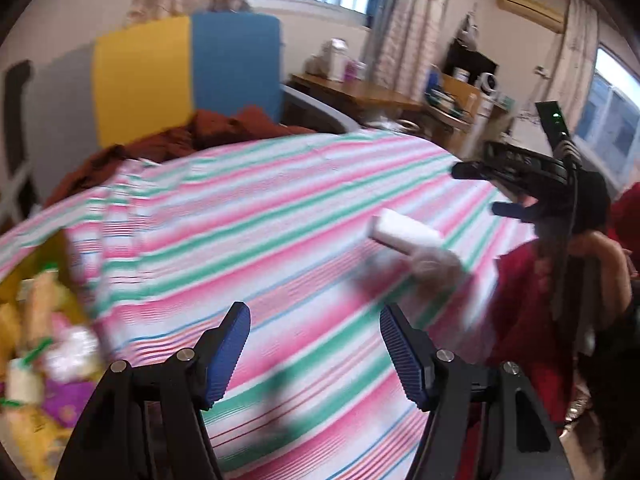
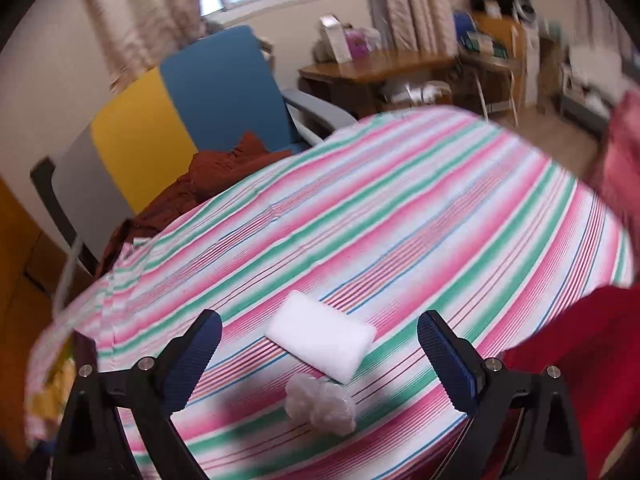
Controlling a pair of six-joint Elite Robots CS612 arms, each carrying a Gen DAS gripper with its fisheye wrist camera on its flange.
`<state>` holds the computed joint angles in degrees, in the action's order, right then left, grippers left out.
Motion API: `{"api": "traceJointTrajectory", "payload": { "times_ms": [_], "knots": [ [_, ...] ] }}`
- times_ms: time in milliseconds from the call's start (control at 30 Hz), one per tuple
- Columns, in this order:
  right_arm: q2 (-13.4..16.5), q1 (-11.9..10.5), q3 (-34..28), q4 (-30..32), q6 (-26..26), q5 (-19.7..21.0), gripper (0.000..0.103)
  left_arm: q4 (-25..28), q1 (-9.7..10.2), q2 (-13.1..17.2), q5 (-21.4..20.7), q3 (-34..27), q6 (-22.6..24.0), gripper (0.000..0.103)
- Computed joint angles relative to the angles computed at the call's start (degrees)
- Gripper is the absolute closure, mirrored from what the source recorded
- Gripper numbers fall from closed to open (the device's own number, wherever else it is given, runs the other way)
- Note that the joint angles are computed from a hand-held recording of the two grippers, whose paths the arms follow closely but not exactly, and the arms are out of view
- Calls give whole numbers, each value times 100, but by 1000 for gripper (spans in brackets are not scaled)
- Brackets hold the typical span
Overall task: Organize objects
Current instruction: 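Move both open tools back to the white sponge and plastic bundle, then grasp the plastic-wrapped bundle with the left tool while the right tool grasps the white sponge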
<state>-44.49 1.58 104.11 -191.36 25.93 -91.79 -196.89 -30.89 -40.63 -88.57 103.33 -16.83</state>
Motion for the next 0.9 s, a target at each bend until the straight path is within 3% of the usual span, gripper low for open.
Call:
{"api": "traceJointTrajectory", "payload": {
  "times_ms": [133, 200, 567, 700, 900],
  "knots": [
    [96, -234, 77, -296, 667, 669, 4, 181, -33, 202, -477, -378, 278, 34],
    [134, -308, 140, -530, 999, 784, 4, 323, -62, 304, -682, -584, 475, 34],
    [246, -379, 167, -1092, 1148, 1233, 1, 1131, -176, 827, -1427, -1581, 1026, 30],
    [278, -399, 149, -1127, 1185, 1331, 1, 1364, -233, 936, -1496, -1815, 1062, 27],
    [312, -407, 142, -1225, 1410, 1323, 1, 1748, -312, 1109, -1248, -2117, 1030, 27]
  ]
}}
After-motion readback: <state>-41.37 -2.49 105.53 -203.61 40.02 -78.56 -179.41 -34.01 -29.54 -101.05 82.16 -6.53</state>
